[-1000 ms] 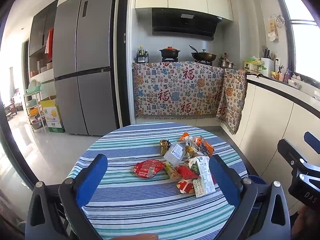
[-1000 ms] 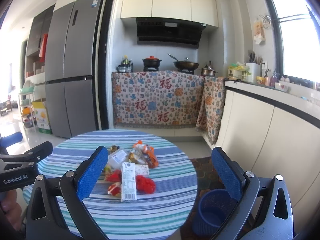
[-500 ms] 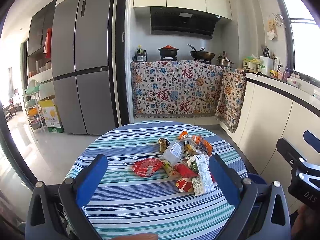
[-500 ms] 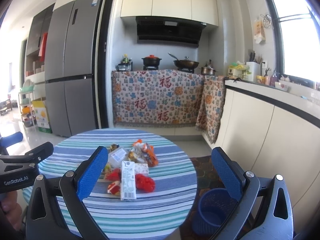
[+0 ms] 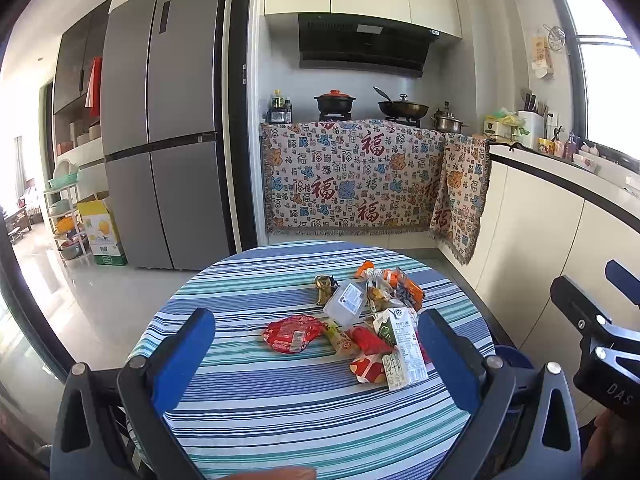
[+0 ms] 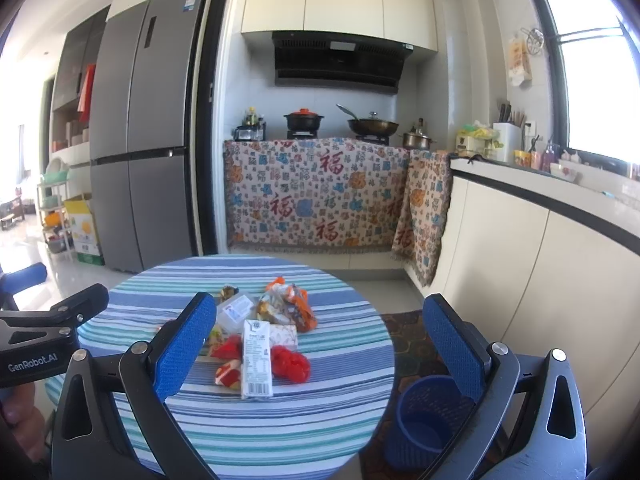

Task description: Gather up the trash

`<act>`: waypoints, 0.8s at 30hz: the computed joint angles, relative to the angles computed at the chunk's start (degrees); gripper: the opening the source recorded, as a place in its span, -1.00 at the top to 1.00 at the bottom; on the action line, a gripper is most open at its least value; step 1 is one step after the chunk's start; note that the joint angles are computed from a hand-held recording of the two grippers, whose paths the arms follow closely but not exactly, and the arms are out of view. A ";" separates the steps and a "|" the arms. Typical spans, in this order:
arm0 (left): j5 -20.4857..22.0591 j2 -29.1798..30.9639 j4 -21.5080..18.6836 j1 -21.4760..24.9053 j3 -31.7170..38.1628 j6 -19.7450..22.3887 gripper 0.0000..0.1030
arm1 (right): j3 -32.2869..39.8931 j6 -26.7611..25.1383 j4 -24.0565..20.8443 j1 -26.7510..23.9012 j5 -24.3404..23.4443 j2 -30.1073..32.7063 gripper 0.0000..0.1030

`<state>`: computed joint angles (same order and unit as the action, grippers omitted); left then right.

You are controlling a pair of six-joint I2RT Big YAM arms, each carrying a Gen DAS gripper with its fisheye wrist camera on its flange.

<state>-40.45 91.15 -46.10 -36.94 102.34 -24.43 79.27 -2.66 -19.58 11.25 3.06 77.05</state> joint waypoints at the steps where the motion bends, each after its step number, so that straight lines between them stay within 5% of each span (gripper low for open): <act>1: 0.00 0.00 0.00 0.00 0.00 0.00 -1.00 | -0.03 0.00 0.01 -0.03 -0.06 -0.01 -0.99; 24: 3.10 -0.16 3.38 2.54 -4.77 0.55 -1.00 | 1.42 -0.24 -3.12 -1.21 -5.97 4.35 -0.99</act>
